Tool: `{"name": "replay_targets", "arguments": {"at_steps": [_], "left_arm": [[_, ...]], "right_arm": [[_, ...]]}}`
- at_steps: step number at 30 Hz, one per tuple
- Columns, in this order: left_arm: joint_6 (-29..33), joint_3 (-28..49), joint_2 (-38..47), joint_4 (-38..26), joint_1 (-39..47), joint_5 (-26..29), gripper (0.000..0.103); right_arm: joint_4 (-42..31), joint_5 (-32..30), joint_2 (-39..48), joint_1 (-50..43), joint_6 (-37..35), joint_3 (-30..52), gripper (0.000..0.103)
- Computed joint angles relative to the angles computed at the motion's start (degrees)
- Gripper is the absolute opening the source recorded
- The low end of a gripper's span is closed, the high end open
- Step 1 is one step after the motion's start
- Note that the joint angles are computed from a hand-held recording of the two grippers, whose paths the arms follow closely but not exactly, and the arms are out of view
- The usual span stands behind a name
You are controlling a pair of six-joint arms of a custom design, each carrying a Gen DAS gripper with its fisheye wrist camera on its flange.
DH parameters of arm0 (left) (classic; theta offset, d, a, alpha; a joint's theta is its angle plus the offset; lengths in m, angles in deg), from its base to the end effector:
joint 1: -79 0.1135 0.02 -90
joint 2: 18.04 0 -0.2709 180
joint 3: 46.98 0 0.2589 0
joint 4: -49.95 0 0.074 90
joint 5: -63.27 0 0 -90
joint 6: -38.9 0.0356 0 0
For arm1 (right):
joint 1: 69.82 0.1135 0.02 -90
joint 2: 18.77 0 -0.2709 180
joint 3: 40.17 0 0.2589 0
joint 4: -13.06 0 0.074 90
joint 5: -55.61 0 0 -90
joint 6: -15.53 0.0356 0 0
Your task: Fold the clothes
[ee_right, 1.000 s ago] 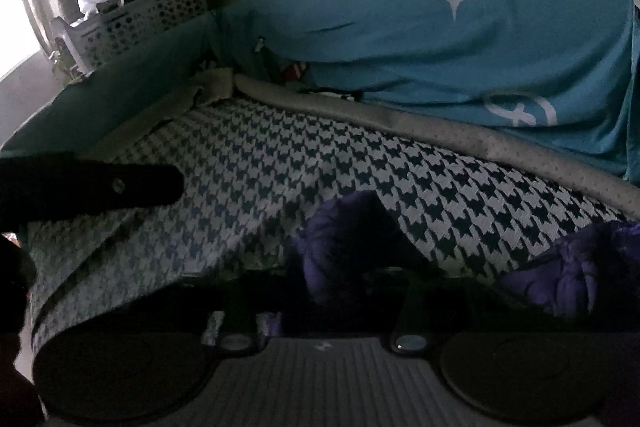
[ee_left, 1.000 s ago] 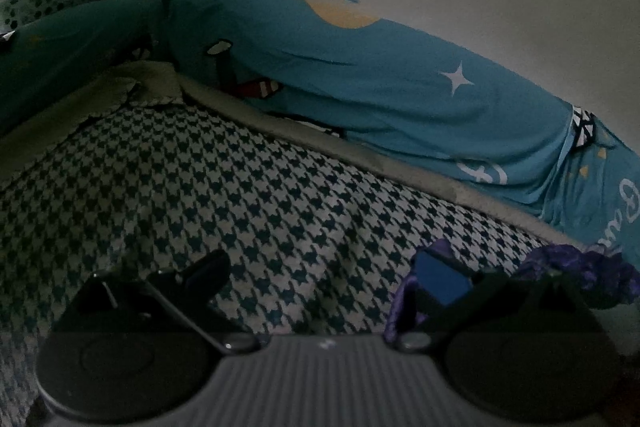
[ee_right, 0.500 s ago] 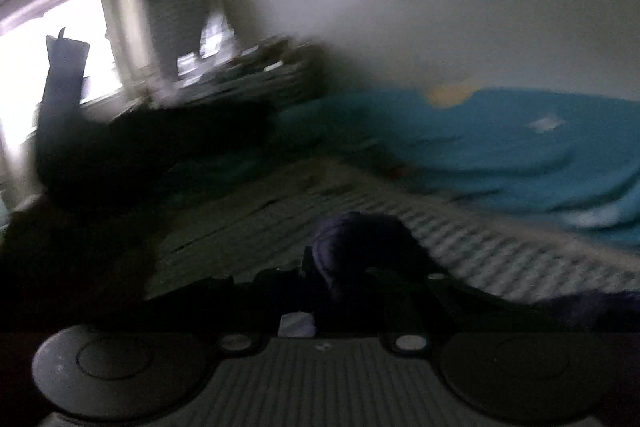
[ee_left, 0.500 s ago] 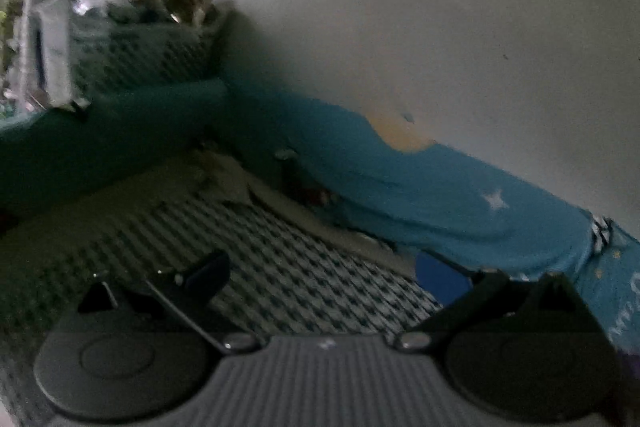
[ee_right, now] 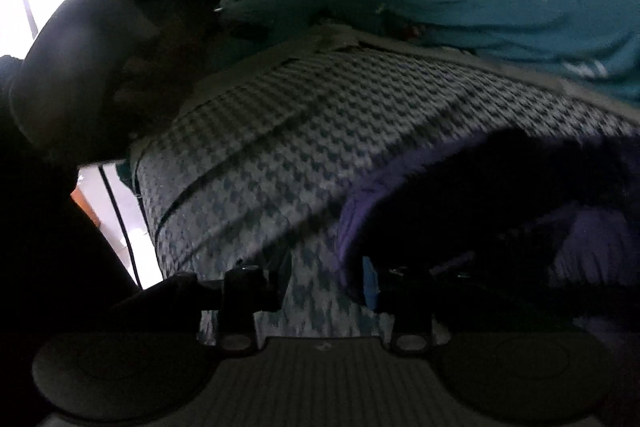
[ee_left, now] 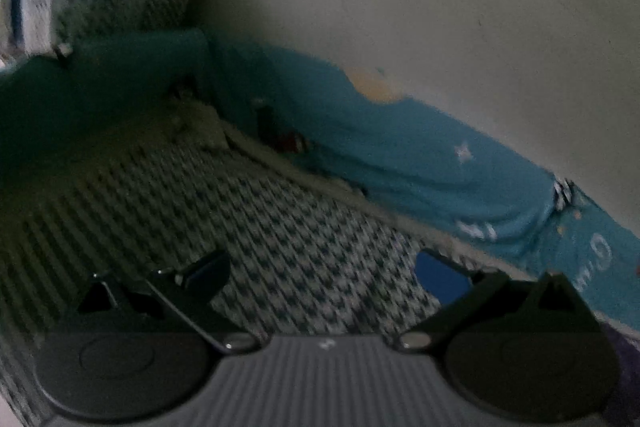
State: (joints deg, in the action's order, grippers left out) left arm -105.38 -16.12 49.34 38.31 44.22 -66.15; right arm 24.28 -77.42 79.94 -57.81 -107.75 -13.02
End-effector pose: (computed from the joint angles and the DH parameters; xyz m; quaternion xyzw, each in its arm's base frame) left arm 0.1702 -0.0907 0.1339 -0.2676 0.8463 -0.0112 0.4606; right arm 0.1831 0.0638 0.0488 -0.4329 0.7939 0.3045 0.2995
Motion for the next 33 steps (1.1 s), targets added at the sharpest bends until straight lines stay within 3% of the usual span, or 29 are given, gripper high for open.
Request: {"name": "replay_targets", "arguments": {"at_steps": [6, 10, 21, 29, 33], "left_arm": [[5.0, 0.5, 9.9, 10.1, -1.6, 9.2, 0.103], [6.9, 3.7, 18.7, 13.5, -4.1, 11.0, 0.103], [8.4, 10.7, 37.3, 16.4, -8.9, 8.6, 0.103], [7.5, 11.1, 40.6, 17.6, -9.9, 7.8, 0.101], [6.8, 11.0, 41.4, 17.5, -10.1, 7.3, 0.093]], "right_arm": [[4.8, 0.3, -2.2, 0.0, 3.7, -4.3, 0.048], [5.3, 1.1, -3.2, 0.0, 4.5, -5.3, 0.049], [-0.3, 2.1, -3.2, -1.6, 4.3, -2.8, 0.049], [-0.7, 3.3, -2.2, -2.1, 4.9, -2.3, 0.050], [-2.3, 3.2, -2.0, -3.5, 4.4, -1.8, 0.050]]}}
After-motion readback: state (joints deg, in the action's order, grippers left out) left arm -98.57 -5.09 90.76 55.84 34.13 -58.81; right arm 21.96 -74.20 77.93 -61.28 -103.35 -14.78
